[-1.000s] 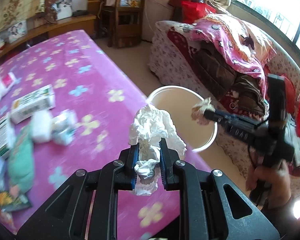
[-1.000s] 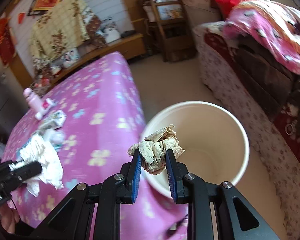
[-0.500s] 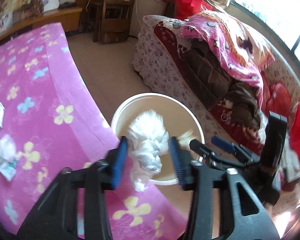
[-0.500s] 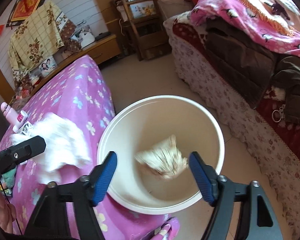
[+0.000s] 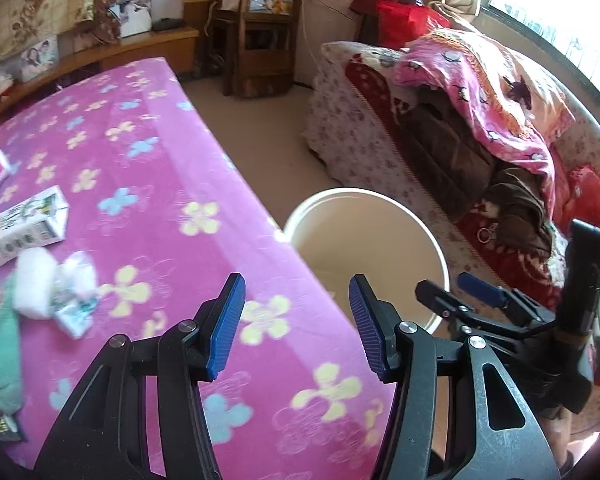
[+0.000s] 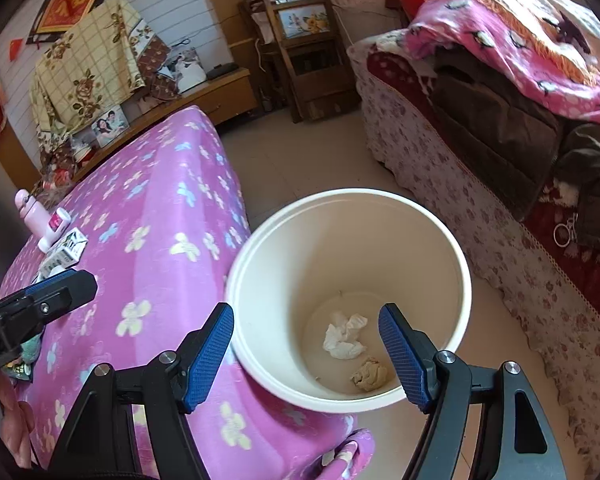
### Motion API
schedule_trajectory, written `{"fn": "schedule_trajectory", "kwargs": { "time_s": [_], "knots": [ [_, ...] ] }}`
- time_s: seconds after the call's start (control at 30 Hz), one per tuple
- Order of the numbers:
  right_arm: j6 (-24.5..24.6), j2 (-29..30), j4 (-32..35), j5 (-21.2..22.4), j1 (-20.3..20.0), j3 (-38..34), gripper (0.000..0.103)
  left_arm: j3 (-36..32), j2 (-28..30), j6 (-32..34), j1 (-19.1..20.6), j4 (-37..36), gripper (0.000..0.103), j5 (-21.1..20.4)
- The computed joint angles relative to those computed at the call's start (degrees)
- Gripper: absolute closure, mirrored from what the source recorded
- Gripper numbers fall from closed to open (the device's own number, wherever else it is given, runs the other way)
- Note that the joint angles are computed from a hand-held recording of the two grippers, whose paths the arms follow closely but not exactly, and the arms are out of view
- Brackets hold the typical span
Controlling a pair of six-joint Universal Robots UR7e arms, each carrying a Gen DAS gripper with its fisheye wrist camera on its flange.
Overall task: Collect trash
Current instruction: 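Move both open tools back over the trash on the table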
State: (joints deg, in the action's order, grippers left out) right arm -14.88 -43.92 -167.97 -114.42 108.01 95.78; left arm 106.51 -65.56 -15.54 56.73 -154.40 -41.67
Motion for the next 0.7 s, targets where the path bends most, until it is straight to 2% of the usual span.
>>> {"fn": "schedule_trajectory", "kwargs": {
  "time_s": [0.43,0.7],
  "knots": [
    [0.9,0.7,2.6,0.5,6.0,-0.3,0.030,8.6,-10.0,-5.4,-2.2,1.7,0.051,7.8],
    [2.0,2.8,5.7,3.5,10.6,-1.4,0.029,14.9,-20.9,-13.1,-4.2,11.2,0.051,13.8]
  ]
}}
